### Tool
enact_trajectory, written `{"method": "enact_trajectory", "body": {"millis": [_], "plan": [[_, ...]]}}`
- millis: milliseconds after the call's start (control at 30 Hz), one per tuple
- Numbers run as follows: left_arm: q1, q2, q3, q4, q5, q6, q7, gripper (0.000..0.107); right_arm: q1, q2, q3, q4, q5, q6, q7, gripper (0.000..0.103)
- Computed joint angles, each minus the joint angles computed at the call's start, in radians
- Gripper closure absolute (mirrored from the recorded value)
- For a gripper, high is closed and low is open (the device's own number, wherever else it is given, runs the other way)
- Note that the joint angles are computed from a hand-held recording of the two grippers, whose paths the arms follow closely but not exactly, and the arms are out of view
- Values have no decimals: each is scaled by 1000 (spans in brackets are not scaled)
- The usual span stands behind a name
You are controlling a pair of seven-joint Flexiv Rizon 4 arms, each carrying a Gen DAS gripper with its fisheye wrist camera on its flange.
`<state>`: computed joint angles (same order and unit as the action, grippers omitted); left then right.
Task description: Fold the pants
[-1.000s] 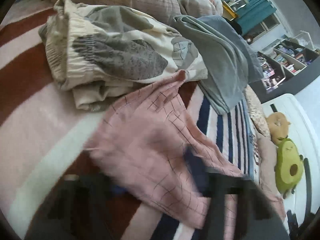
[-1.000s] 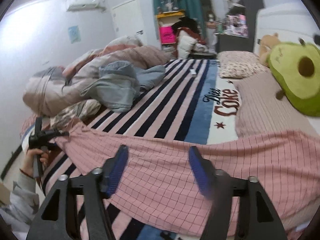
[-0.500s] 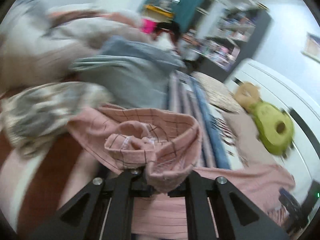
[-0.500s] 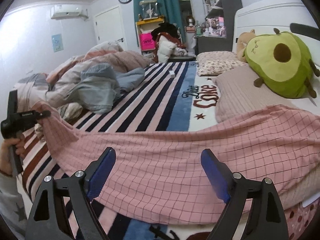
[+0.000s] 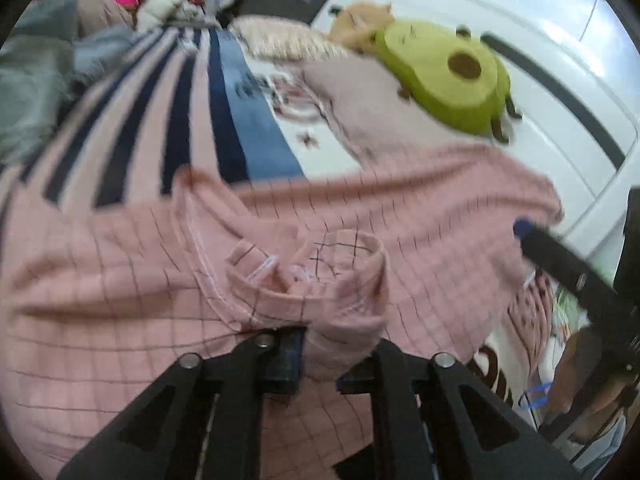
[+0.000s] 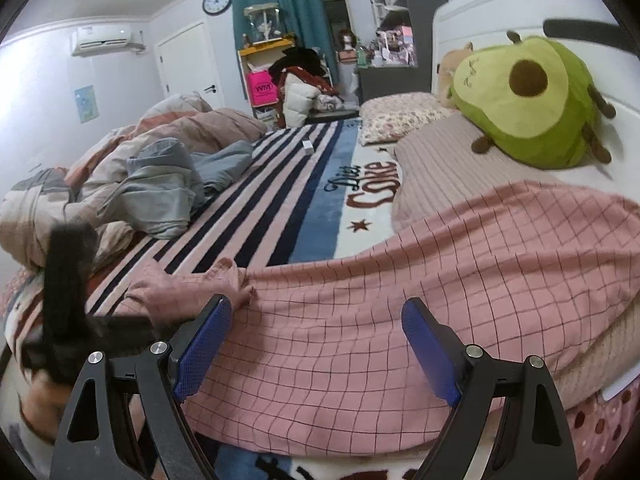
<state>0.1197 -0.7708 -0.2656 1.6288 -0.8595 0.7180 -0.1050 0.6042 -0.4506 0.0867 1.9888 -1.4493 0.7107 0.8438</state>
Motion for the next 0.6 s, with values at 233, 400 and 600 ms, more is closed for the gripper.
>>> {"method": "enact_trajectory", "body": {"millis": [233,400,600], "plan": [[69,21,19,5,28,-162,46,46,-26,-10,-6,16,-20,65,52,18],[101,42,51,13,-57,-144,48,45,-43,-44,-20,-19,-95,148,81,18],[113,14,64,-4,-126,37,23,45,-64,-182,-51,-187,-160,313,20,12]]}}
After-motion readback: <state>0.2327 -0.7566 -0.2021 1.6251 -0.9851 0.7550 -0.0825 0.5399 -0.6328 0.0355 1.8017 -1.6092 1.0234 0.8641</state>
